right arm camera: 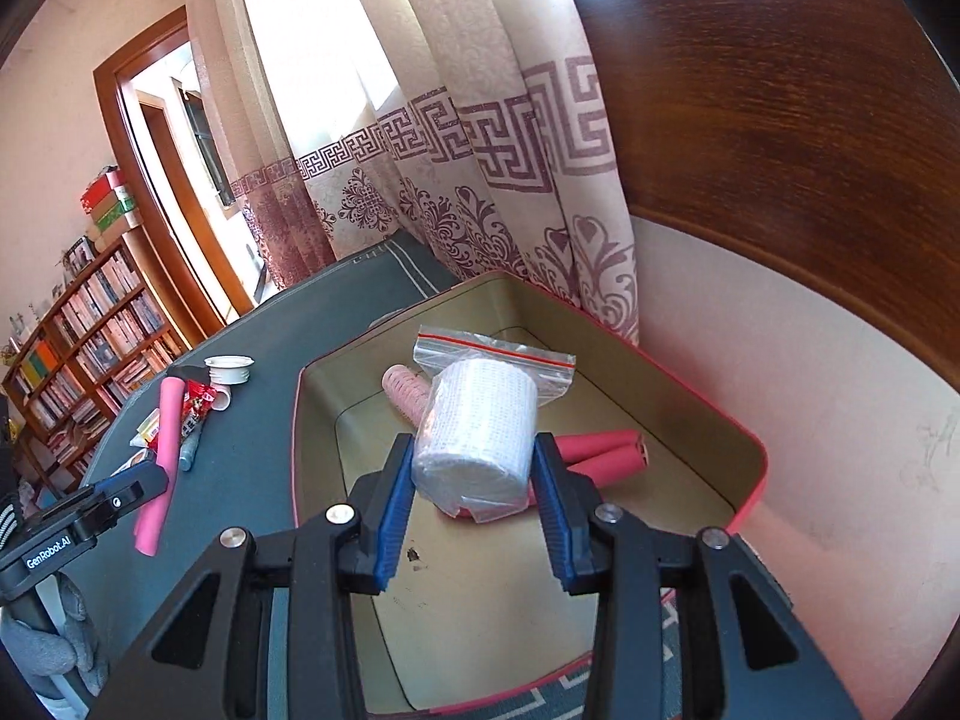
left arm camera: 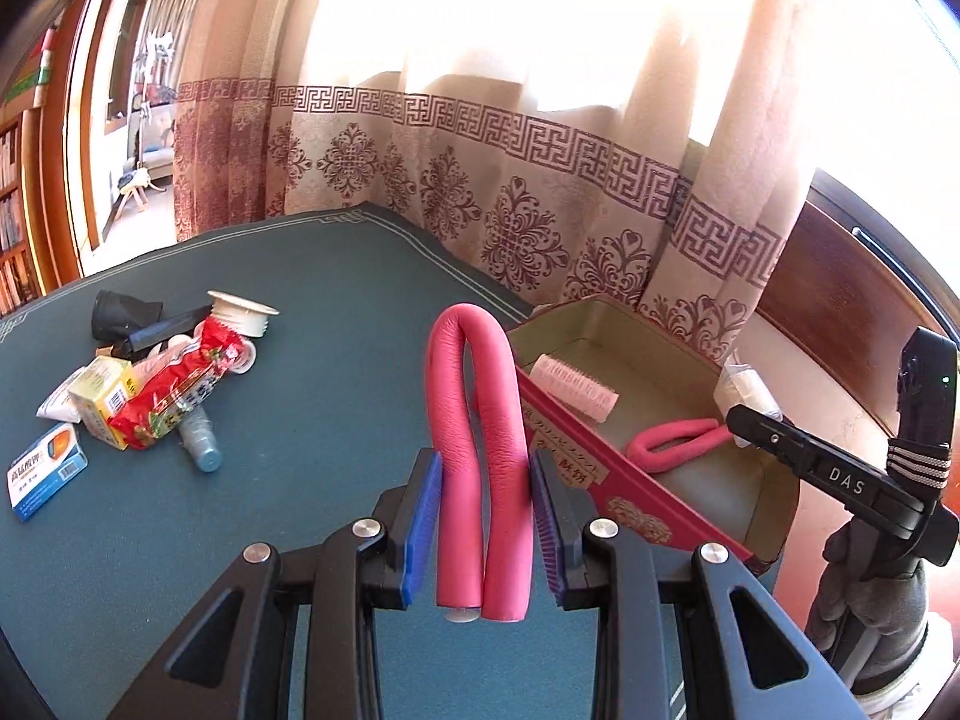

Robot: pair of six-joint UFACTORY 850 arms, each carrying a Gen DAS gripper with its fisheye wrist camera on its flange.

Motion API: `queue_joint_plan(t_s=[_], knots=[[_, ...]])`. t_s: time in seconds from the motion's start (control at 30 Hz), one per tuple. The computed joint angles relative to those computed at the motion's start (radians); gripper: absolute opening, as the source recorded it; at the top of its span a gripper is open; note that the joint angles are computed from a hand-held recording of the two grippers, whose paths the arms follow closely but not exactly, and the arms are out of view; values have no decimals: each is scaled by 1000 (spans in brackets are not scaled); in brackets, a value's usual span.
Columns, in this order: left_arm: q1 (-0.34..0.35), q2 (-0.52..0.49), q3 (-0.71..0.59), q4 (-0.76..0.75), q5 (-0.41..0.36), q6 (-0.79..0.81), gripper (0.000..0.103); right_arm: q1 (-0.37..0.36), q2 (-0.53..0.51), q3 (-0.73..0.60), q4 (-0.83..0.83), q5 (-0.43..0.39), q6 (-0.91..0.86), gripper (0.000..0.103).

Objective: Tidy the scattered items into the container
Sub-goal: 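Carry the foam rod and the bagged tape roll over the red tin box, then open both grippers to release the foam rod and tape roll into the tin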

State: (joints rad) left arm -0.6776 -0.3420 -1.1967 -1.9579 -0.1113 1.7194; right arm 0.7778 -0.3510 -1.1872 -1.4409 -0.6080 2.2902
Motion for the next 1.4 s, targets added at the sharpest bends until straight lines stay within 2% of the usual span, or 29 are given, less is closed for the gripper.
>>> queue_joint_plan(t_s=[0.2,0.3,0.33,0.37,0.43,0.67,1.1,1.27,1.3,1.33,1.4], knots=[[-46,-48,-90,438,6,-405,32,-6,16,23,-17,21,5,43],[-67,-76,-130,586,-1,-537,32,-9,30,43,-36,23,35,44],[-74,-83,-141,622,-2,-570,32,-11,35,49,-47,27,49,49],[-79,-91,-151,647,-5,-592,32,-11,39,56,-59,26,62,60],[-88,-105,-170,706,-9,-645,32,-6,46,65,-69,2,70,67],[-105,-150,-231,920,-27,-850,32,5,74,91,-112,-38,110,67],[-120,-193,-292,1030,-56,-954,32,10,93,117,-139,-63,171,68],[-116,-202,-299,948,-69,-890,33,14,97,122,-146,-67,184,70],[-115,-201,-296,912,-71,-859,42,16,97,122,-145,-68,185,70],[-114,-197,-289,867,-66,-818,58,16,97,123,-146,-68,186,70],[-114,-183,-270,744,-49,-696,63,18,100,125,-146,-69,188,70]])
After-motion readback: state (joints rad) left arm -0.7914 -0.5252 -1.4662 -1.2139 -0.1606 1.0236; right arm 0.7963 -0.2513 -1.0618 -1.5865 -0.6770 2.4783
